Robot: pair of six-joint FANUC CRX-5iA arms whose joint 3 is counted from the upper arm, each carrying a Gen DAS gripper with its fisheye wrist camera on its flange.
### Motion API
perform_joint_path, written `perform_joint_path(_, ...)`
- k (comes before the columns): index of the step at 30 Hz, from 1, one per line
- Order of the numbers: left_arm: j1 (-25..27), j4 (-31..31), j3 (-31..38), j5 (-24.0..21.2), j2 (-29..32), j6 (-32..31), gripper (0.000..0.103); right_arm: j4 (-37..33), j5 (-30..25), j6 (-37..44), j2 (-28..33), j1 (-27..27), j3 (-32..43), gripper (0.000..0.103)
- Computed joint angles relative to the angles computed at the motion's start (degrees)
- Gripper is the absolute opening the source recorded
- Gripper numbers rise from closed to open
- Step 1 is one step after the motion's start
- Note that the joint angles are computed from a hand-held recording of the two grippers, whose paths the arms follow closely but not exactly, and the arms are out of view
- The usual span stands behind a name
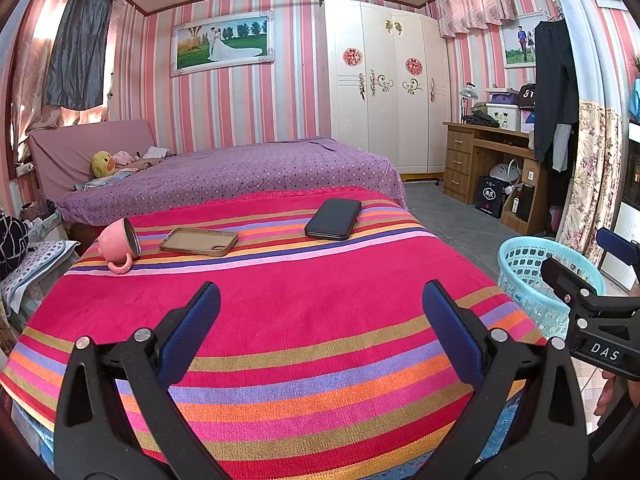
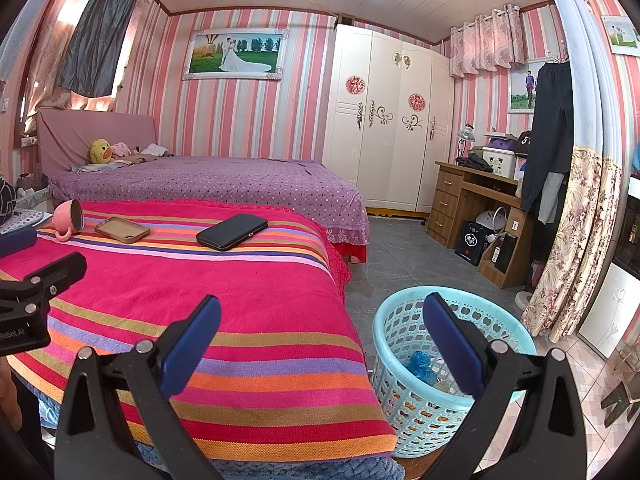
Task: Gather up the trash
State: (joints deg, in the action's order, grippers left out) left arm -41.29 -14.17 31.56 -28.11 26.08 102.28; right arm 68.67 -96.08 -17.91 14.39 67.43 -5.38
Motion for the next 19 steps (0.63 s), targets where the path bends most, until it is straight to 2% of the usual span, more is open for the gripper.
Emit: perform_joint_path(19, 0.1, 1.2, 0.1, -0.3, 0.1, -0.9, 0.098, 0.0, 0.0, -0.1, 0.0, 0.0, -0.1, 0.098)
